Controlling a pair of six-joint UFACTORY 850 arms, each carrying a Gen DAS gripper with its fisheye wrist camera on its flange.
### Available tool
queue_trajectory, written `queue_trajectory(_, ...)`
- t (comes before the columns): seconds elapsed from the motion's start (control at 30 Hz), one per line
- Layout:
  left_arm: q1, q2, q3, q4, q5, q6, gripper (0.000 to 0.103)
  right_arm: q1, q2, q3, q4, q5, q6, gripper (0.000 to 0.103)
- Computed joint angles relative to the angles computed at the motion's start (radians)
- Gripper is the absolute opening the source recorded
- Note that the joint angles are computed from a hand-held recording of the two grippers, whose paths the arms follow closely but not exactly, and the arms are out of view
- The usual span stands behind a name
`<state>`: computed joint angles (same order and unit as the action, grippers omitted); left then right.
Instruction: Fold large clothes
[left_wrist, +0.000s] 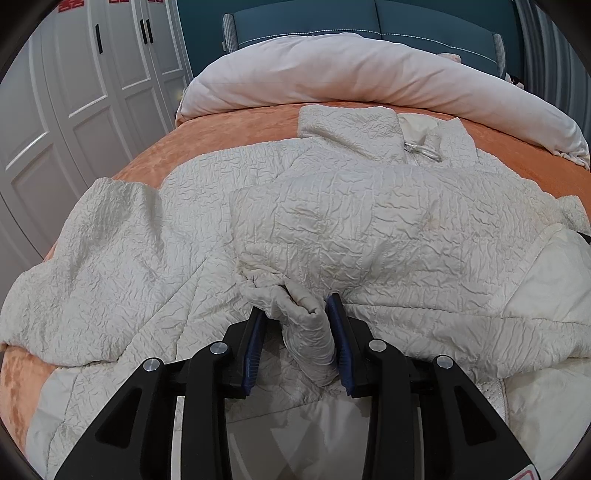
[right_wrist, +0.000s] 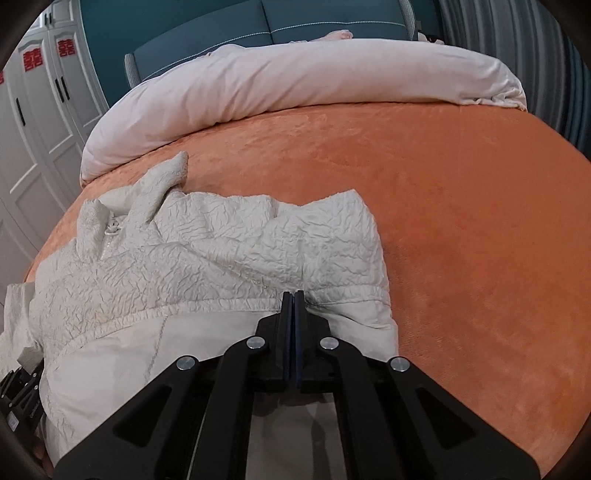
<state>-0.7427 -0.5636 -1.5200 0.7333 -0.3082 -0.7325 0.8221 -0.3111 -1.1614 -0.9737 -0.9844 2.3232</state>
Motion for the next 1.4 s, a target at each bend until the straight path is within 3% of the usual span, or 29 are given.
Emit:
queue_trajectory(0.07,0.0,0.0,0.0,-0.004,0.001,0.002,0.034,0.026,0.0,-0.031,-0.004,-0.054,-0.009,0.004)
queue_trajectory(0.23,0.002,0.001,0.001,-0.01,0.005,0.006,0.034,0.085,-0.011,-0.087,-0.034,-0.043,-0.034,0.004)
queue_trajectory(0.37,0.003,0.002,0.003,-0.01,0.006,0.007,0.034,0.086,-0.049,-0.111,0.041,0.006,-0.104,0.004)
queue_trajectory(0.53,0.002,0.002,0.003,-0.003,0.007,-0.001,0.034,0.087,-0.041,-0.073,0.039,0.06,-0.05,0.0)
queue_trajectory(0.87,0.002,0.0,-0.001,-0.001,0.001,-0.005,0.037,0.09,-0.097,-0.138,0.1,-0.011,-0.164,0.0)
queue_trajectory(0.97,0.021,0.007,-0.012,-0.177,0.007,0.131,0.041,0.085,-0.102,-0.154,0.132,-0.024,-0.204,0.0)
queue_trajectory(1.07,0.048,0.041,-0.014,-0.41,-0.025,0.312,0.043,0.092,-0.13,-0.236,0.19,-0.11,-0.284,0.005)
queue_trajectory(1.2,0.071,0.122,0.04,-0.422,-0.036,0.326,0.044,0.117,-0.151,-0.327,0.134,-0.088,-0.269,0.005)
queue_trajectory(1.4,0.132,0.217,0.082,-0.507,-0.095,0.422,0.052,0.113,-0.31,-0.582,0.155,-0.084,-0.437,0.005)
